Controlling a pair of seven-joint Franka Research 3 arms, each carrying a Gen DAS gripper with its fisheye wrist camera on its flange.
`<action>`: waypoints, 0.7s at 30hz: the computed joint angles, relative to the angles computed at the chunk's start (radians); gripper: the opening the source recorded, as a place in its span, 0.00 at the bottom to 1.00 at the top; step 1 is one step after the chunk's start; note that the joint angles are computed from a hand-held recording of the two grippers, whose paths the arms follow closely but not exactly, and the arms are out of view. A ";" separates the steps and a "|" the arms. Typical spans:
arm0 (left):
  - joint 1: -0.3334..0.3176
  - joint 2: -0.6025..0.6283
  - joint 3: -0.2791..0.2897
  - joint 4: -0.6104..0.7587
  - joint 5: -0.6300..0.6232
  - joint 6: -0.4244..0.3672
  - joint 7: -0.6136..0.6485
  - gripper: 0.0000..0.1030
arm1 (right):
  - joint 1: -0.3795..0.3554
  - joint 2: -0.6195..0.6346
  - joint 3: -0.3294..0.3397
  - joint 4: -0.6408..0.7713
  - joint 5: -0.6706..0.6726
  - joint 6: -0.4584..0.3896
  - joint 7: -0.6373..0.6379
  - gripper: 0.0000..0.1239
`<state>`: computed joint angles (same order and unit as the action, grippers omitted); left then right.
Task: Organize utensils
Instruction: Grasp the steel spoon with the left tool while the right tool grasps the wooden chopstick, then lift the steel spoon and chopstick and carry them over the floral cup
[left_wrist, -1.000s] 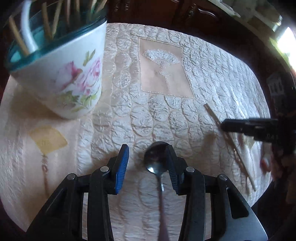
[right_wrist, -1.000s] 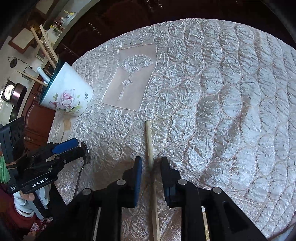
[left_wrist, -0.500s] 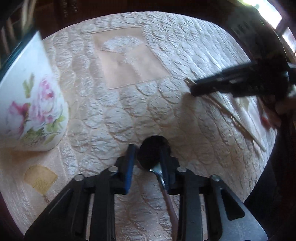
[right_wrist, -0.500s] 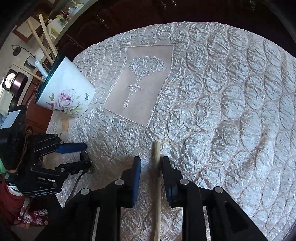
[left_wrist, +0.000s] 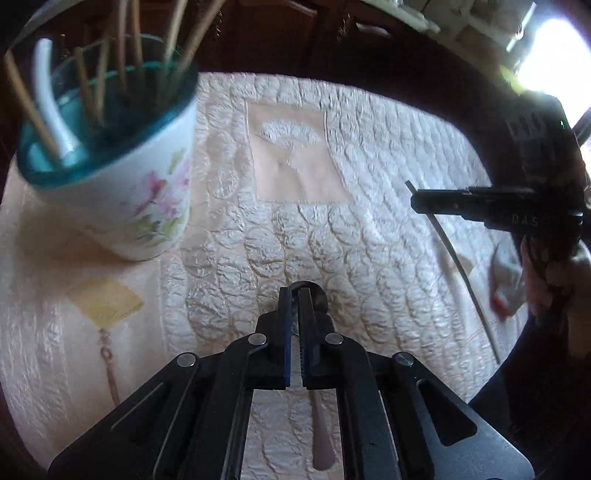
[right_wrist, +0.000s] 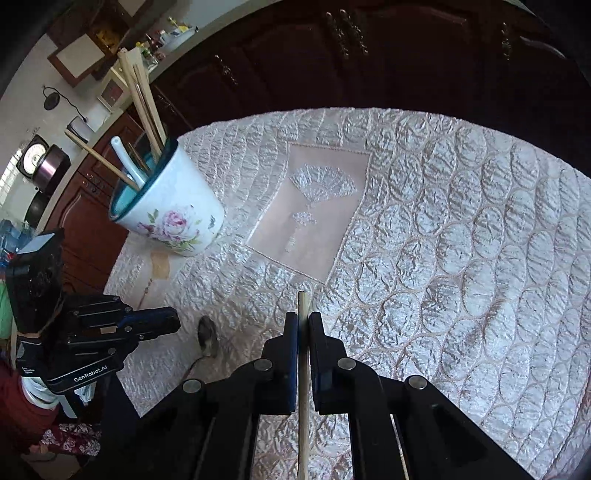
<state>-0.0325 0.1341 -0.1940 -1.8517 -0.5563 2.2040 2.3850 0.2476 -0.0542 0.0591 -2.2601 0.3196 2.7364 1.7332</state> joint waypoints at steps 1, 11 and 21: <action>0.001 -0.011 0.000 -0.007 -0.004 0.006 0.003 0.02 | 0.005 -0.014 0.002 -0.005 0.020 0.012 -0.011 0.04; -0.026 0.046 -0.008 0.002 0.110 0.043 0.018 0.33 | 0.018 -0.097 0.011 -0.055 0.020 0.029 0.011 0.04; -0.027 0.063 -0.047 0.002 0.170 0.031 0.117 0.09 | 0.013 -0.117 0.005 -0.089 0.040 0.017 0.004 0.04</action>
